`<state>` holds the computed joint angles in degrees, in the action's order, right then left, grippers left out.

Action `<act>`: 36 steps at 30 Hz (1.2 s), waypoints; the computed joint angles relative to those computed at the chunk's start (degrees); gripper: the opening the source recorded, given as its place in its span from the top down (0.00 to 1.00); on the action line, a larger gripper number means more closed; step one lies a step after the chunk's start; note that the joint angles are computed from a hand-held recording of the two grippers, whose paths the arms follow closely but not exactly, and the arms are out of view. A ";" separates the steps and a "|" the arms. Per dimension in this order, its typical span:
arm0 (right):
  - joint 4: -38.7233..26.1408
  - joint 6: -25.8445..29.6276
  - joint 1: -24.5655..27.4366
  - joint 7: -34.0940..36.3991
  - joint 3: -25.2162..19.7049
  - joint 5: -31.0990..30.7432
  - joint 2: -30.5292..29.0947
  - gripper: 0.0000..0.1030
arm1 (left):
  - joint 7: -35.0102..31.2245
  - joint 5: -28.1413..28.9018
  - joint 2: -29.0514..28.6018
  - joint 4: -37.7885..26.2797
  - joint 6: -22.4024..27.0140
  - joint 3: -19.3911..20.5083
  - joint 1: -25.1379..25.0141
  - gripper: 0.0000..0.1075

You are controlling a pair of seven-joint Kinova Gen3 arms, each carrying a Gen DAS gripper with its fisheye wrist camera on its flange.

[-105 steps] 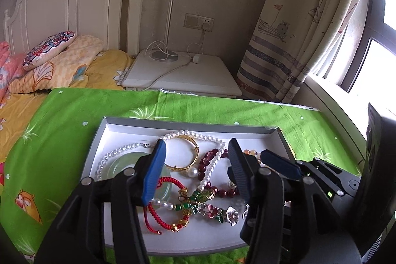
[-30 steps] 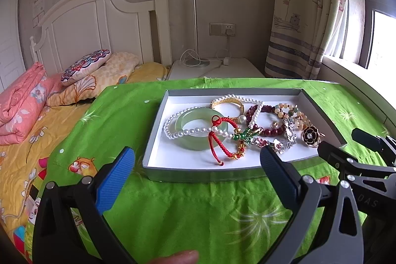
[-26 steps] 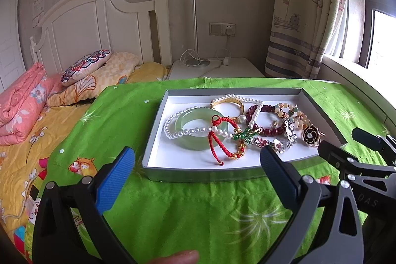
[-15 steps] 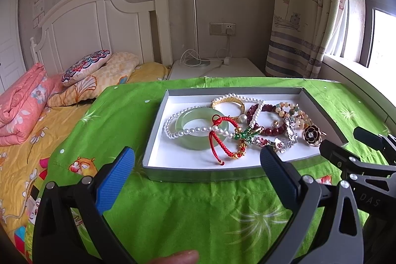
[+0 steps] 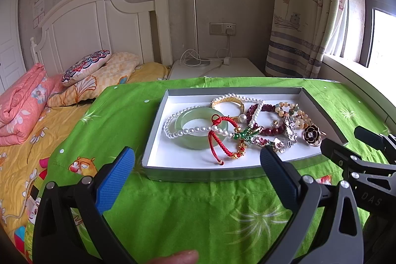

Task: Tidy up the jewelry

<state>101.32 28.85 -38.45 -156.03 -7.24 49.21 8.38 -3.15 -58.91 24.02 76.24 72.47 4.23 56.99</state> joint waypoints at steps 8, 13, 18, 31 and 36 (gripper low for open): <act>0.02 -0.05 0.09 0.11 -0.02 -0.11 -0.02 0.16 | -0.03 0.02 0.20 -0.29 0.18 -0.05 0.10 0.07; 0.04 0.01 0.02 -0.04 -0.02 0.02 -0.03 0.16 | -0.12 0.04 0.26 -0.38 0.20 -0.08 0.13 0.07; 0.05 -0.03 0.06 0.02 -0.04 -0.02 -0.03 0.16 | -0.32 -0.04 0.44 -0.45 0.28 -0.13 0.29 0.07; 0.05 -0.05 0.05 -0.02 -0.03 0.03 -0.02 0.16 | -0.44 0.01 0.48 -0.61 0.33 -0.23 0.35 0.07; 0.03 -0.01 0.03 -0.02 -0.04 0.01 -0.02 0.16 | -0.21 -0.18 0.49 -0.59 0.35 -0.32 0.45 0.07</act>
